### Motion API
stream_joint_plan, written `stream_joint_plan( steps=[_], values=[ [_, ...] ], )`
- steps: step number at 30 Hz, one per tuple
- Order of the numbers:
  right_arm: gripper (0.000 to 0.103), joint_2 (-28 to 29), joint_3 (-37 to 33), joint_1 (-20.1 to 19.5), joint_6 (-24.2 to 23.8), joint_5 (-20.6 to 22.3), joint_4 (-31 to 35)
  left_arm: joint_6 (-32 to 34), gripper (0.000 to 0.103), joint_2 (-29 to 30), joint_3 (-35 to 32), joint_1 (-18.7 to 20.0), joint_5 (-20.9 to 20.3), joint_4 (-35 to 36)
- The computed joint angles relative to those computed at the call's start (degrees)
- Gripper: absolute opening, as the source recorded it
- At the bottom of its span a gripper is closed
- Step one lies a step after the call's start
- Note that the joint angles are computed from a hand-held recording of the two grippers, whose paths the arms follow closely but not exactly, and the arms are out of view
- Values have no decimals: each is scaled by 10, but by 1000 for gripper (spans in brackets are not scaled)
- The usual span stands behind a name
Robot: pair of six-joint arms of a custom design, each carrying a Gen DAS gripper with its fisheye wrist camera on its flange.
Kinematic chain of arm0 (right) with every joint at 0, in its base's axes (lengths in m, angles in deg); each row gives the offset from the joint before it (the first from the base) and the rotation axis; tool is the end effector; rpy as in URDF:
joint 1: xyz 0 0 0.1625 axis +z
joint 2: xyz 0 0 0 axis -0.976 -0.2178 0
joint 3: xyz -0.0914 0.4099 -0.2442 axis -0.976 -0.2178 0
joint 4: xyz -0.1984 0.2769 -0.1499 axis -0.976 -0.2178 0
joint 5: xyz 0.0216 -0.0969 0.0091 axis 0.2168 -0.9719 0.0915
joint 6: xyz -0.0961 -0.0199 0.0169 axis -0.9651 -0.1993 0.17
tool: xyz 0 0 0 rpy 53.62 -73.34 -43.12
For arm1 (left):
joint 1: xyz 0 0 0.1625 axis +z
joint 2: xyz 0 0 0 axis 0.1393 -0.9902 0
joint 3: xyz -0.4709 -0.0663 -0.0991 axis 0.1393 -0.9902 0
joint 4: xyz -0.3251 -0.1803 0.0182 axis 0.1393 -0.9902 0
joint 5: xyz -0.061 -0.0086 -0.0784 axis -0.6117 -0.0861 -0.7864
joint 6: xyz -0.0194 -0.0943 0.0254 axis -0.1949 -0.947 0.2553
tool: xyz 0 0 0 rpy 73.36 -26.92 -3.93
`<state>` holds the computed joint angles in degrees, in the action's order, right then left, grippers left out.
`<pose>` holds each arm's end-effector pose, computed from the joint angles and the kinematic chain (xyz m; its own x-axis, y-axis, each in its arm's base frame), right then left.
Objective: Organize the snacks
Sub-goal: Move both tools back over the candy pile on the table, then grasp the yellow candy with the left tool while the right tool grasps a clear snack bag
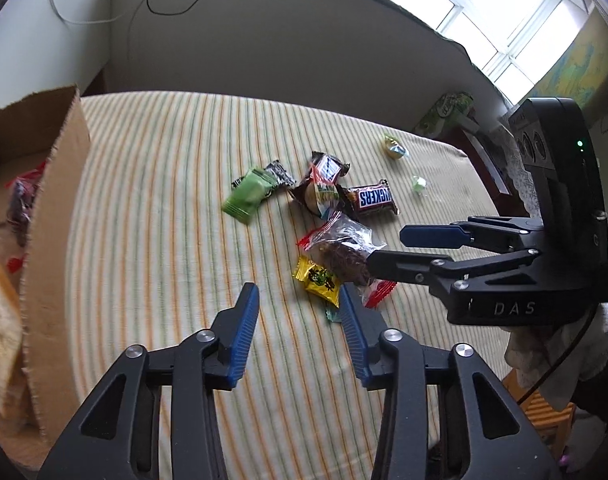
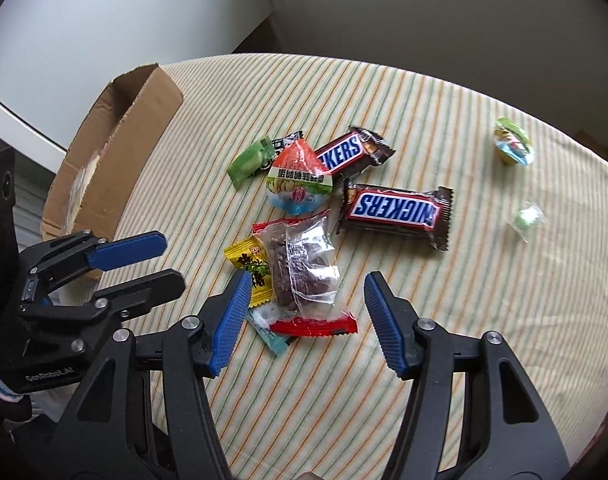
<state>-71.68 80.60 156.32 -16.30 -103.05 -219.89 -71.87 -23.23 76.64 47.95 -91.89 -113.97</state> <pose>-0.0573 -0.7836 0.2484 -0.8123 -0.2290 0.5364 -0.3604 0.9202 -0.1529 -0.3114 -0.7672 -0.0846 -0.8700 0.3447 -0.3525 0.4312 0.8787 -0.2049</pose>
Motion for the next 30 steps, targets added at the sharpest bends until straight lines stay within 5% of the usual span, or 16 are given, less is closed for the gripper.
stream_joint_plan(
  steps=[17,30],
  values=[
    [48,22,-66,-23,-1,31,81,-35,37,55,-94,9,-20,87],
    [44,-6,-38,-40,25,33,57,-20,37,99,-175,-6,24,139]
  ],
)
